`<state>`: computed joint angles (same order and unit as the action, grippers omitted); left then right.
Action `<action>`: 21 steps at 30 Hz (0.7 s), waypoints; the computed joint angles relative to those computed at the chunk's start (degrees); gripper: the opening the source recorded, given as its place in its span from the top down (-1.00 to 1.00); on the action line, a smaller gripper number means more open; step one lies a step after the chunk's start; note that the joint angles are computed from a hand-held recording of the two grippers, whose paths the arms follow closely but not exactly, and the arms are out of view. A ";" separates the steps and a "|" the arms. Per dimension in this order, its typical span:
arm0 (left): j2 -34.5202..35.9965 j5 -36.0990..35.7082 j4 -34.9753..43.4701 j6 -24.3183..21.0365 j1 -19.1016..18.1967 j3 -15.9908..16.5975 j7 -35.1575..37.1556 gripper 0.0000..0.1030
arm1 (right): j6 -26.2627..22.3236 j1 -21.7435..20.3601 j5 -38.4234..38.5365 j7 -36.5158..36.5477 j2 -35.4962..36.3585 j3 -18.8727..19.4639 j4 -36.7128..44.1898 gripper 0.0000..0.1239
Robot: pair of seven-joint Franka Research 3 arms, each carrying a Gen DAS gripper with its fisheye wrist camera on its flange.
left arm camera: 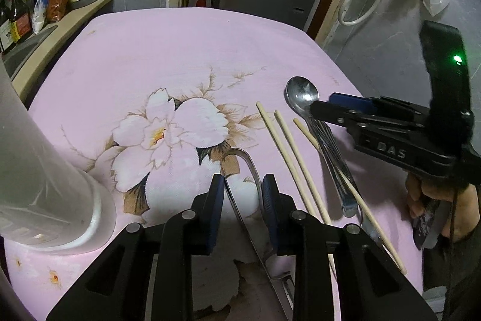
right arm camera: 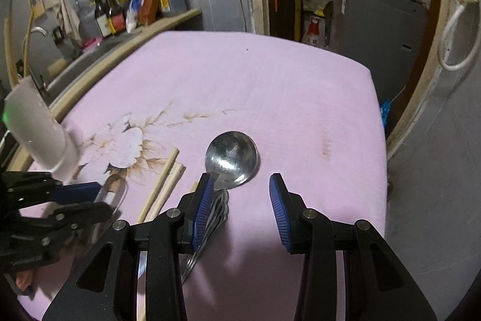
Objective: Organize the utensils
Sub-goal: 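Grasp the metal tongs with the left tool while the right tool grasps a silver spoon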
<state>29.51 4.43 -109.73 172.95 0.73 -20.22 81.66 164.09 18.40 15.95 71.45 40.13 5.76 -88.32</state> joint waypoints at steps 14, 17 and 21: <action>-0.44 3.55 0.26 0.57 -3.88 4.91 -4.76 0.57 | -6.25 3.38 -4.37 4.26 4.39 -3.48 8.12 0.25; -0.51 4.52 0.60 -0.27 -4.24 5.32 -5.11 0.56 | -6.43 4.91 -6.65 6.36 4.86 -5.17 8.69 0.24; -0.54 6.25 1.00 -1.49 -5.54 6.60 -5.64 0.55 | -6.66 6.06 -9.23 8.40 5.24 -6.41 9.16 0.23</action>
<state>28.97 10.68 -108.72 171.46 -4.81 -13.61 76.02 157.42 24.46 6.73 79.85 45.37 -0.65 -79.16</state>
